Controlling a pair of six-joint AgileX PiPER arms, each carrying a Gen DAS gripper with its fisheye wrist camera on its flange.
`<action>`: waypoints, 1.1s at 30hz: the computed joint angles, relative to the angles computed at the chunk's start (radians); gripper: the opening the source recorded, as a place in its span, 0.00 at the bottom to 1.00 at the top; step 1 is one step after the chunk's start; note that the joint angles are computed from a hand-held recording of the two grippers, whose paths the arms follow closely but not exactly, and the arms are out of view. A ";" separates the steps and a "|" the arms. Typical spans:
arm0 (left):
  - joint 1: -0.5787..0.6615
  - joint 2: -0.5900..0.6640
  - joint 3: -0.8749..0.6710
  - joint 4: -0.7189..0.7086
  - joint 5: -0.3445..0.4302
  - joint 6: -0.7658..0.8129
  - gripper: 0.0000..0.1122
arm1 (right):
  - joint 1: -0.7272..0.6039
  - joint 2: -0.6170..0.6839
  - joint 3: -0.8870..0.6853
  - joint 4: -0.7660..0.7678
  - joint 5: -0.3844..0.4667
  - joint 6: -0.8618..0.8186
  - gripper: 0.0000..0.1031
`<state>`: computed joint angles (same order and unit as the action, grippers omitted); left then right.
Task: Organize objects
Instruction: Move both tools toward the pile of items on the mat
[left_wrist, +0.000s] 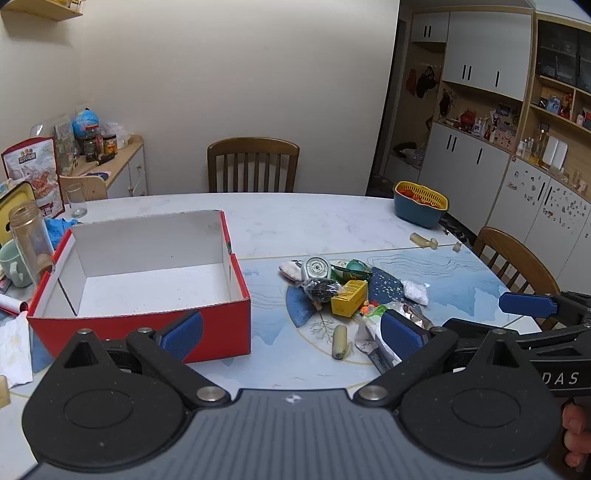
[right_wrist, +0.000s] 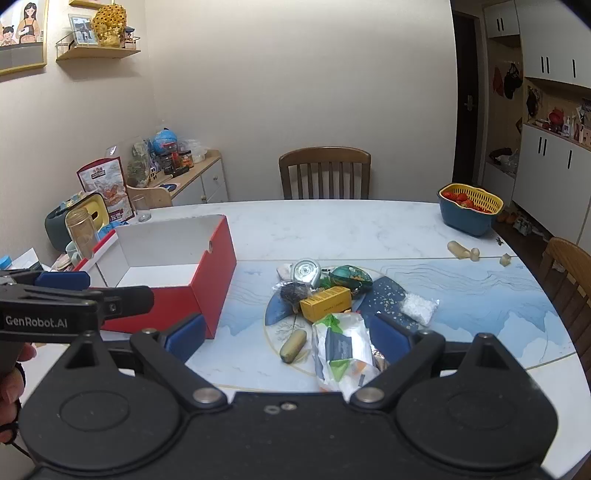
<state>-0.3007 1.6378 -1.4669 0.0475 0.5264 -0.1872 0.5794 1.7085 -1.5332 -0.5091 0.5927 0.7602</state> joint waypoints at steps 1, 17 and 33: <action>-0.001 0.005 -0.007 0.000 0.004 -0.002 0.92 | -0.002 0.000 -0.001 0.004 0.001 -0.005 0.92; -0.033 0.151 -0.177 0.060 0.073 -0.085 0.92 | -0.115 0.063 -0.033 0.205 -0.052 -0.252 0.91; -0.112 0.531 -0.687 0.147 0.317 -0.160 0.92 | -0.266 0.239 -0.124 0.570 -0.028 -0.784 0.81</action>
